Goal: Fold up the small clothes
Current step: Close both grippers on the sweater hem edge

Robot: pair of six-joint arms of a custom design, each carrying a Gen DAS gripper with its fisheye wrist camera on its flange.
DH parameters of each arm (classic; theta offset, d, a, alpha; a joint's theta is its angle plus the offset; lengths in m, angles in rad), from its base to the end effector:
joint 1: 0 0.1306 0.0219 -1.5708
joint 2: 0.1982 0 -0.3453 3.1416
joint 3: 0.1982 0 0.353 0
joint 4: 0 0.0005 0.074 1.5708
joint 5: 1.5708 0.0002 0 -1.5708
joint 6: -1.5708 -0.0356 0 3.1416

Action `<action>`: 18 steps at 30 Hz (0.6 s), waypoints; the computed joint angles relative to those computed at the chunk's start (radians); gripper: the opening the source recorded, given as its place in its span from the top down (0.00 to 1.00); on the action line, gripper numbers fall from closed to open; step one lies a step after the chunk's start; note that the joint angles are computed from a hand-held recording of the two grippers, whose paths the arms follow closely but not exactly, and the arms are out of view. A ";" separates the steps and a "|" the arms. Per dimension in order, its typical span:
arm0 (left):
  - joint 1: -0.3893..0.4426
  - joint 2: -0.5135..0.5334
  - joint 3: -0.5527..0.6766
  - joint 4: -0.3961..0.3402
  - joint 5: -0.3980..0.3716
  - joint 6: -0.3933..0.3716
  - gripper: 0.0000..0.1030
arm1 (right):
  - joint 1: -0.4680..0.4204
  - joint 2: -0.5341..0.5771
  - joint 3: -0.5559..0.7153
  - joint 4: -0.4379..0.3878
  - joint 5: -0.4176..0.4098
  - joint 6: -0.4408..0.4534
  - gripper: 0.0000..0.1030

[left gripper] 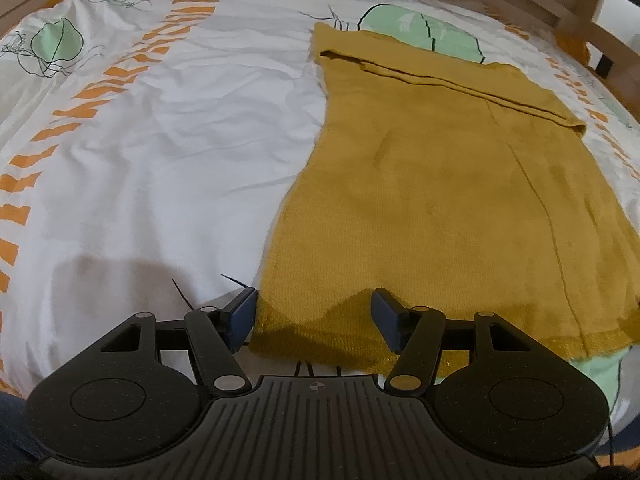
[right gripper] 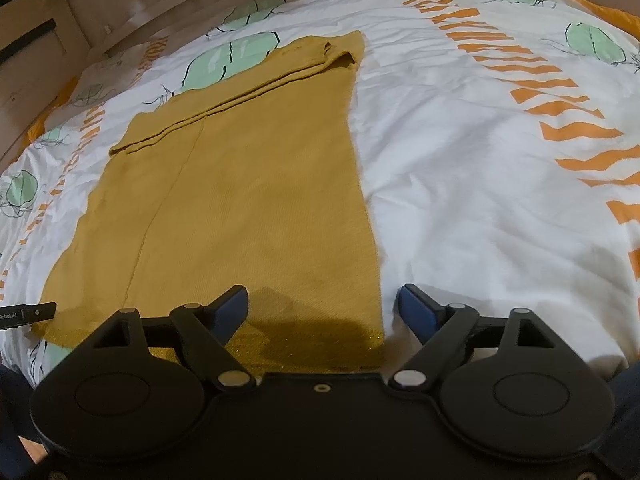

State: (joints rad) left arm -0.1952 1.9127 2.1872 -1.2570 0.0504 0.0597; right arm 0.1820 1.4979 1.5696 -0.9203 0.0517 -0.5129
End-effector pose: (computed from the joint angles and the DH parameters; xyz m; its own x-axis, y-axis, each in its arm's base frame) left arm 0.5880 -0.1186 0.4312 -0.8278 0.1029 -0.5515 0.1721 0.9822 -0.0750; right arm 0.4818 0.0863 0.4161 -0.7152 0.3667 -0.5950 0.2339 0.9278 0.2906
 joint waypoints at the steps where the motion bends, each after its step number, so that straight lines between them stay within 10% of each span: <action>1: 0.000 -0.003 -0.006 0.004 0.003 -0.003 0.43 | 0.000 0.000 0.000 0.000 -0.003 0.001 0.17; 12: 0.011 -0.016 -0.027 0.020 0.053 -0.006 0.58 | 0.008 -0.003 0.004 -0.005 -0.004 -0.001 0.29; 18: 0.014 -0.035 -0.056 0.056 0.062 0.016 0.89 | 0.003 -0.005 0.011 -0.019 0.003 -0.031 0.66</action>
